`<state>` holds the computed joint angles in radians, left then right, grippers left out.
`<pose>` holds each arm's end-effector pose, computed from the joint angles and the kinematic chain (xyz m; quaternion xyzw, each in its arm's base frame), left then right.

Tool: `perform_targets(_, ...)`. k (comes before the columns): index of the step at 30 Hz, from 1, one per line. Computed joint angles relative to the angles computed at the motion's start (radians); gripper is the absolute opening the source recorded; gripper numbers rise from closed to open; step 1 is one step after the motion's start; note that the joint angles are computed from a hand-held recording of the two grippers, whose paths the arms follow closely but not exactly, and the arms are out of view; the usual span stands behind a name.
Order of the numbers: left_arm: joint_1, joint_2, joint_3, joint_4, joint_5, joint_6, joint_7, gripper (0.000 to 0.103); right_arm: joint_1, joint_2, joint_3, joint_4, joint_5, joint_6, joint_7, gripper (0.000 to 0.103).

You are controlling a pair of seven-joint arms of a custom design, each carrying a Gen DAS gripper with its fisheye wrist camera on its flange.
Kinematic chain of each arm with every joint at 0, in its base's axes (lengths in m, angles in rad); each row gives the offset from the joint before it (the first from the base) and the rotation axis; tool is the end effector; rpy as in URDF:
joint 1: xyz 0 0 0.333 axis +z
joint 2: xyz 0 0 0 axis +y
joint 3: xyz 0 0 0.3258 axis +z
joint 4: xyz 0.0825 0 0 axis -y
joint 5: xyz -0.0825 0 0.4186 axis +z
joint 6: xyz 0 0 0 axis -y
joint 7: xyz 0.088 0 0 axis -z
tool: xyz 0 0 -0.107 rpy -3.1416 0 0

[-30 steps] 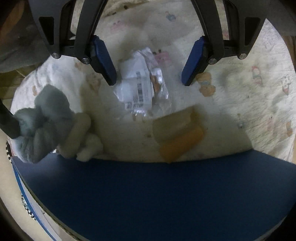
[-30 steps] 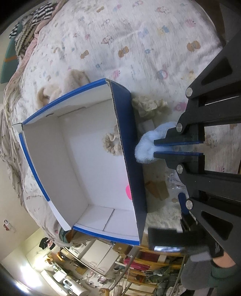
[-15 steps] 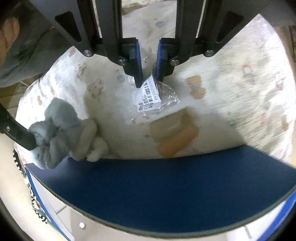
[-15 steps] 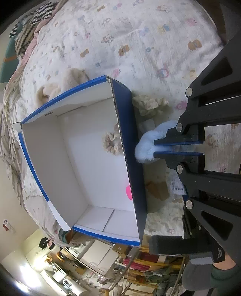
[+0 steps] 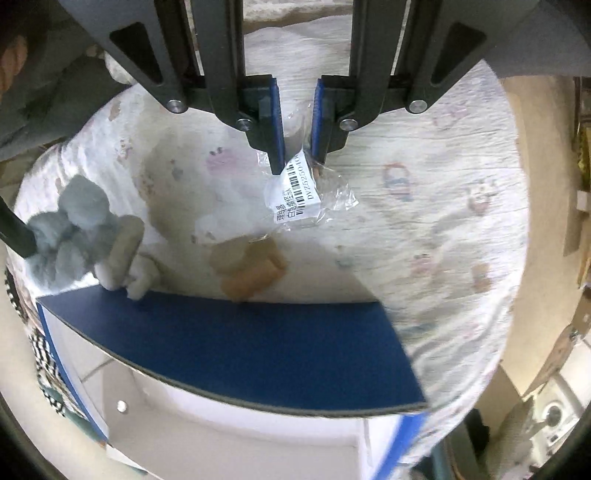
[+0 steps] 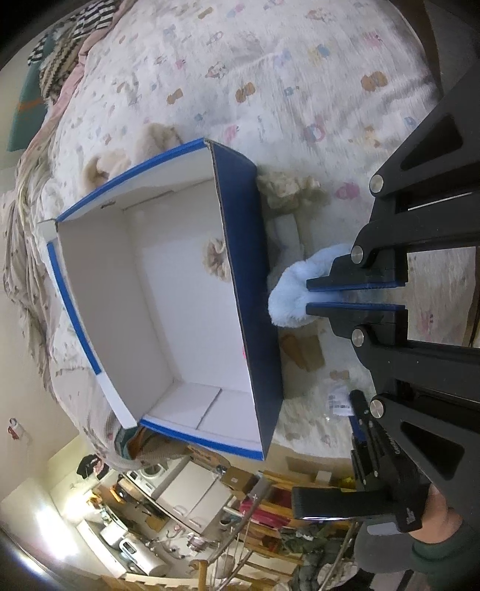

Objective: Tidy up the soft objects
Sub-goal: 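Carry the bag and white plush into the box and release the plush from the right tool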

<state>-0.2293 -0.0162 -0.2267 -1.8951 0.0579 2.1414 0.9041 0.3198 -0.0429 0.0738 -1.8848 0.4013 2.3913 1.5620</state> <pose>0.5520 -0.2688 0.5311 -0.7626 0.6329 -0.1211 0.0563 0.5756 0.2435 0.5847 -0.7302 0.6063 -0.0086 0.3149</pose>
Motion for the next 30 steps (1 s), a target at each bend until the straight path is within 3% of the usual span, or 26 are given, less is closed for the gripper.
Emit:
perform_targets(11, -0.017, -0.057, -0.024, -0.046, 0.091, -0.001, -0.103, 0.012, 0.039, -0.063, 0.003, -0.055, 0.054, 0.072, -0.072, 0.007)
perform_targets(15, -0.038, -0.014, -0.045, 0.020, 0.165, -0.033, -0.177, 0.012, 0.051, -0.084, -0.004, -0.076, 0.067, 0.090, -0.092, 0.007)
perform_targets(23, -0.048, -0.066, -0.051, -0.006, 0.271, -0.052, -0.262, 0.012, 0.067, -0.111, -0.021, -0.099, 0.114, 0.125, -0.127, 0.007)
perform_targets(27, -0.038, -0.090, -0.055, -0.013, 0.310, -0.038, -0.305, 0.012, 0.084, -0.130, -0.035, -0.114, 0.182, 0.163, -0.184, 0.007)
perform_targets(30, -0.028, -0.103, -0.062, -0.006, 0.353, -0.022, -0.330, 0.012, 0.111, -0.148, -0.059, -0.122, 0.314, 0.210, -0.293, 0.007)
